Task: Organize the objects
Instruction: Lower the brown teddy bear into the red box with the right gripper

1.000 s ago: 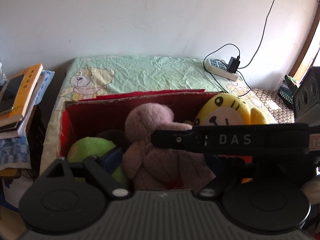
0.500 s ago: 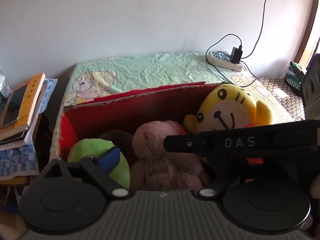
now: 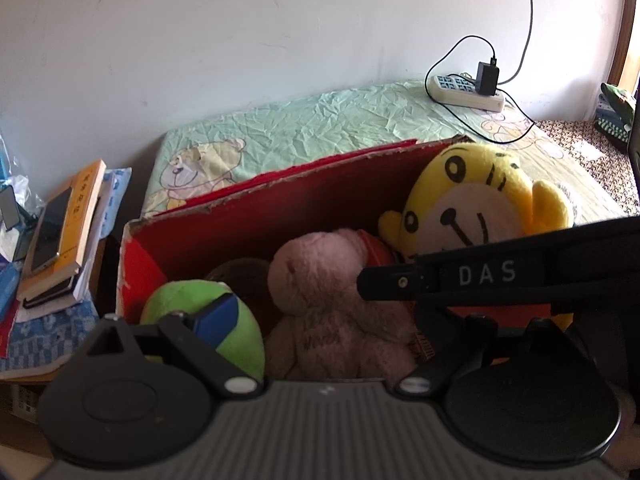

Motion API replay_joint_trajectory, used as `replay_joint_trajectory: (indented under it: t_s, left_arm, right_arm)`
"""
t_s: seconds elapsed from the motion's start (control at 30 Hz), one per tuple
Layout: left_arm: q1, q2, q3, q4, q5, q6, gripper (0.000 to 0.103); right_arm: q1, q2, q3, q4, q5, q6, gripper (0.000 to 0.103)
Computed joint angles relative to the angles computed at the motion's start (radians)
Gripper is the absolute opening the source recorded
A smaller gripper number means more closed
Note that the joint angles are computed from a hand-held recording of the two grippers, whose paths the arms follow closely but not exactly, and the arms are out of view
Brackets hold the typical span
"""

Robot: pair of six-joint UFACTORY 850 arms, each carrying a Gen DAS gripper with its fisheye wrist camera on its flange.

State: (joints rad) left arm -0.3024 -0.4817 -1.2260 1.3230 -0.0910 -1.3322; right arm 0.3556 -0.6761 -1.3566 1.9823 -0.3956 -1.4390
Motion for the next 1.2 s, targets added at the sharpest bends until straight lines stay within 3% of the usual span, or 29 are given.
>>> replay_joint_trajectory:
  t_s: [0.2,0.43,0.77,1.2]
  left_arm:
    - [-0.005,0.000,-0.001,-0.046,-0.013,0.050,0.096]
    - [-0.005,-0.001,-0.005,-0.121,-0.015,0.116,0.096]
    - [-0.017,-0.003,-0.012,-0.223,-0.031,0.210,0.098]
    - [-0.052,-0.011,-0.024,-0.176,-0.110,0.141,0.098]
  right_arm:
    - [-0.003,0.005,0.010,0.017,0.002,-0.024,0.017]
    - [-0.011,0.014,0.029,0.044,0.013,-0.042,0.005]
    - [-0.005,0.058,0.076,0.137,0.046,-0.182,0.009]
    - [-0.009,0.087,0.119,0.198,0.036,-0.239,0.011]
